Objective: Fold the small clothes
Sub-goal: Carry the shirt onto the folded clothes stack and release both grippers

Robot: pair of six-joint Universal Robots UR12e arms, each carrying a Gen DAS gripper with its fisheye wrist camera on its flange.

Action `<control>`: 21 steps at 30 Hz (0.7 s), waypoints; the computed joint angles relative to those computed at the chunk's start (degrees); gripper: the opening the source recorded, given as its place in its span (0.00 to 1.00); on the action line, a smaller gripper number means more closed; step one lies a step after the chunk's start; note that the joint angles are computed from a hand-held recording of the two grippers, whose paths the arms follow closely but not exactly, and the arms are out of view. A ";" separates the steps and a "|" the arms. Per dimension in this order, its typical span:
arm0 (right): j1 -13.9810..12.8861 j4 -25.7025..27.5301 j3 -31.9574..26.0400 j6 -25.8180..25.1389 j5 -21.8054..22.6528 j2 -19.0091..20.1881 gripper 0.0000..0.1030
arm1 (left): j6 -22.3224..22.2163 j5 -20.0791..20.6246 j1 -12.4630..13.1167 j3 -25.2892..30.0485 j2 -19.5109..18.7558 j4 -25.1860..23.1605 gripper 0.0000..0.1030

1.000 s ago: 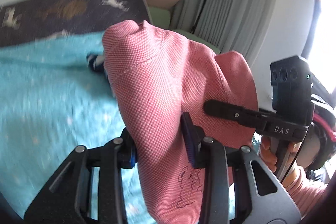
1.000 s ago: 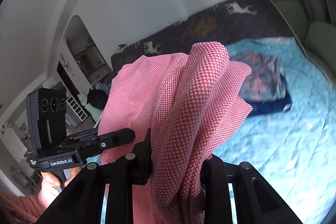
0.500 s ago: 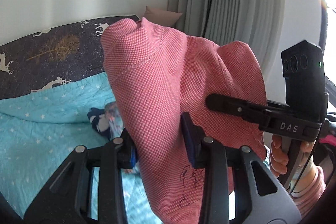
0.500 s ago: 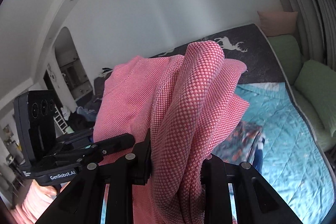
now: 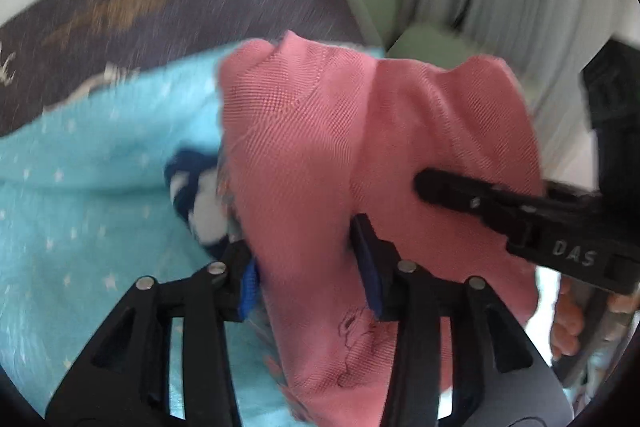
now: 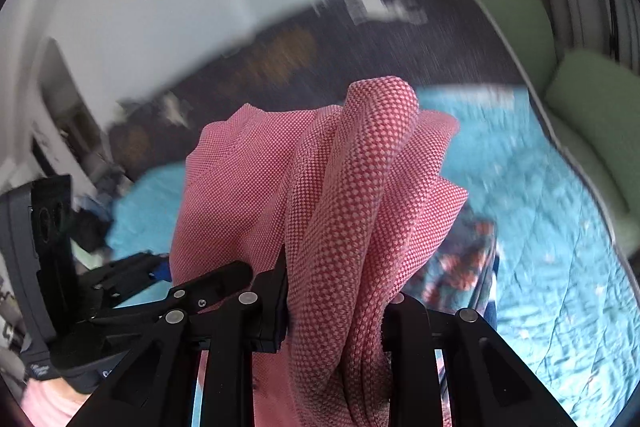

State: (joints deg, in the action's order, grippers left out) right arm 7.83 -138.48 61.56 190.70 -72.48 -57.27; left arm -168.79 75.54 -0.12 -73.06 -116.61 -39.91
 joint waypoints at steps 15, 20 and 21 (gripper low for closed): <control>1.01 -0.29 2.80 -1.22 -16.38 -2.58 0.62 | 5.87 12.42 -2.13 -4.91 1.29 13.59 0.77; 2.51 -2.43 4.78 -3.57 -26.11 -4.78 0.63 | 9.20 17.72 -2.95 -5.88 2.25 14.89 0.76; 1.99 -3.74 6.23 -1.60 -22.34 -6.05 0.59 | 9.04 17.14 -2.81 -6.38 2.77 15.02 0.76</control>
